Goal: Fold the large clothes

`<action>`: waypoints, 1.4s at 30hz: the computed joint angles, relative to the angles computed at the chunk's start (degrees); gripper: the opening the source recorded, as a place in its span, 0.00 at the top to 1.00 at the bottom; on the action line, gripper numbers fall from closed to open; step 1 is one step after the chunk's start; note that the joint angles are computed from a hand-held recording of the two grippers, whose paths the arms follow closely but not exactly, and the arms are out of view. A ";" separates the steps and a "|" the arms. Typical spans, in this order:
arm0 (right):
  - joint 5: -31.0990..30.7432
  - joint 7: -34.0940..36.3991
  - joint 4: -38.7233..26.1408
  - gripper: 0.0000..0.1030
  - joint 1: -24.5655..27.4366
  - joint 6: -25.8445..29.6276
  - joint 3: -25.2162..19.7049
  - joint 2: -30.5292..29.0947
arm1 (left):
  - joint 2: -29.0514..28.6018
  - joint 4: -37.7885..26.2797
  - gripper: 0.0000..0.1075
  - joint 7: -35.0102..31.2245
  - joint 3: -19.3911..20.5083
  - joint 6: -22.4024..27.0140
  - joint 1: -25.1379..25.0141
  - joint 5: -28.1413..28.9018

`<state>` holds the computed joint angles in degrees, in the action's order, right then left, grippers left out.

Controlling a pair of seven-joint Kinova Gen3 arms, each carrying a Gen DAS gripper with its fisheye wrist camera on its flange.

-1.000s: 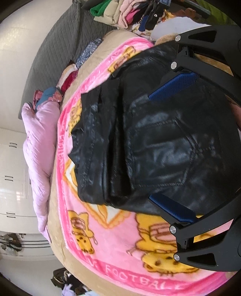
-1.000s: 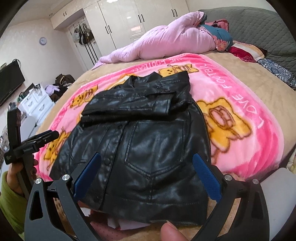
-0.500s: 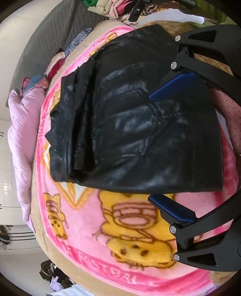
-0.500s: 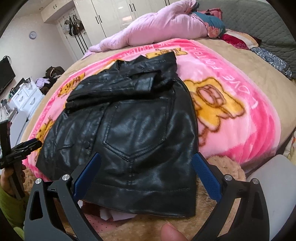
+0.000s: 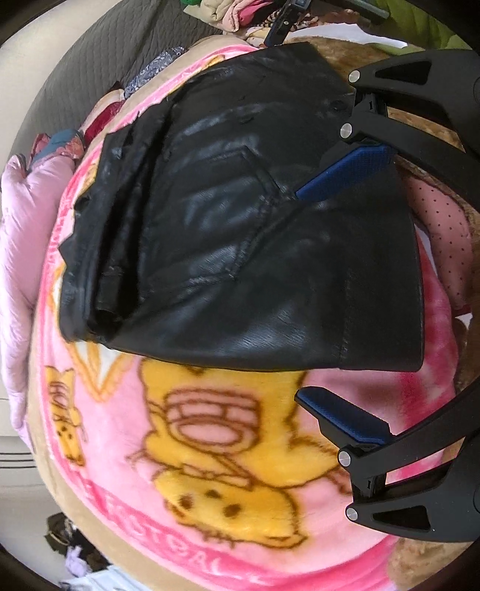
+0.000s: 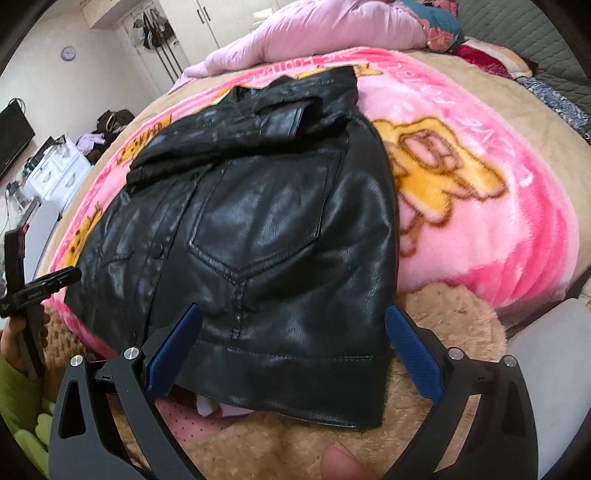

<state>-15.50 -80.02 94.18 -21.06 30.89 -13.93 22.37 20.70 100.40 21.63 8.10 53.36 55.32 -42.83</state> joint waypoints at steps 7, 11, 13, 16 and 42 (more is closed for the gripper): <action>2.74 0.77 -0.22 0.04 -1.55 0.63 1.41 0.51 | -0.62 4.35 0.13 5.12 -0.97 -5.68 -0.24 -0.53; 5.60 -2.68 -1.22 0.04 -2.83 1.84 3.60 1.53 | -1.03 5.07 0.13 5.94 -0.90 -6.23 -0.15 -1.50; 3.19 -0.16 -0.86 0.04 0.00 1.45 1.29 2.01 | -1.38 6.08 0.13 7.39 -1.11 -7.34 -0.01 -2.63; -1.72 5.90 -0.82 0.06 5.01 2.07 -3.77 2.84 | -1.54 6.81 0.13 8.86 -1.10 -8.08 0.06 -3.97; -45.81 48.24 10.63 0.91 40.75 -3.75 -33.15 1.97 | -7.82 11.26 0.94 29.77 6.37 0.34 3.82 -25.74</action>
<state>-61.31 -31.78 104.81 19.69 27.14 -47.08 24.34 12.88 111.65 51.40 14.47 53.70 59.14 -68.57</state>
